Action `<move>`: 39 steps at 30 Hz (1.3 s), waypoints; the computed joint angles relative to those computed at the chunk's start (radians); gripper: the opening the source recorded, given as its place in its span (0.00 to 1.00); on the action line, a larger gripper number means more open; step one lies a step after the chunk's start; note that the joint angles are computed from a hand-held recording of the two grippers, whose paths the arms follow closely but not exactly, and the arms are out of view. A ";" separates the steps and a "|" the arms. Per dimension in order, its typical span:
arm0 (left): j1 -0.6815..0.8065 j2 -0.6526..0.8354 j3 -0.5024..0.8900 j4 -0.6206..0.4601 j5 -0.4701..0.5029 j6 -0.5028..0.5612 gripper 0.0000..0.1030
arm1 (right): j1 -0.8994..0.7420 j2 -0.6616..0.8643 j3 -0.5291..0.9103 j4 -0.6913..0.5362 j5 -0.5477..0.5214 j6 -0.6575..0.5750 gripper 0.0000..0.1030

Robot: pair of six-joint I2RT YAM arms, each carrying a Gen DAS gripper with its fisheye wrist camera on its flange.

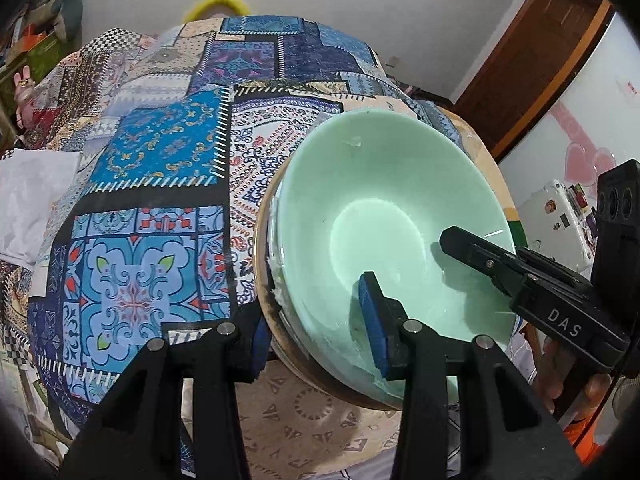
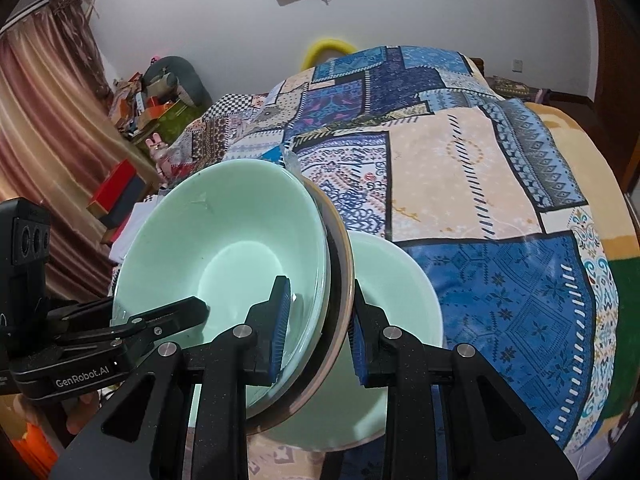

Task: Organize plates and bowls
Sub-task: 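Lift the bowl stack and carry it to the pale green plates, then lower the bowl stack onto the plates and open the left gripper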

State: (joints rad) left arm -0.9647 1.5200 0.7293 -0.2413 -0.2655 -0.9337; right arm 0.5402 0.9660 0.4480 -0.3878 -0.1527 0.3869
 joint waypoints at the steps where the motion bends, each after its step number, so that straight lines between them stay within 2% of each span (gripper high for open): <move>1: 0.004 0.012 0.005 0.005 0.006 0.004 0.40 | -0.010 -0.001 -0.004 0.000 -0.007 -0.004 0.24; 12: 0.039 0.133 0.048 0.057 0.068 0.036 0.40 | -0.089 0.042 -0.041 0.026 -0.055 -0.042 0.24; 18: 0.059 0.197 0.061 0.073 0.103 0.043 0.40 | -0.108 0.123 -0.066 0.092 -0.079 -0.050 0.24; 29: 0.087 0.186 0.024 0.138 0.152 0.066 0.40 | -0.142 0.121 -0.090 0.120 -0.126 -0.068 0.27; 32: 0.066 0.167 0.029 0.106 0.110 0.060 0.42 | -0.121 0.107 -0.075 0.087 -0.093 -0.065 0.27; 34: 0.047 0.145 0.034 0.074 0.078 0.054 0.48 | -0.110 0.067 -0.070 0.052 -0.068 -0.064 0.29; 39: -0.022 0.055 0.034 -0.025 -0.043 0.022 0.50 | -0.120 -0.097 -0.048 -0.078 -0.047 -0.076 0.37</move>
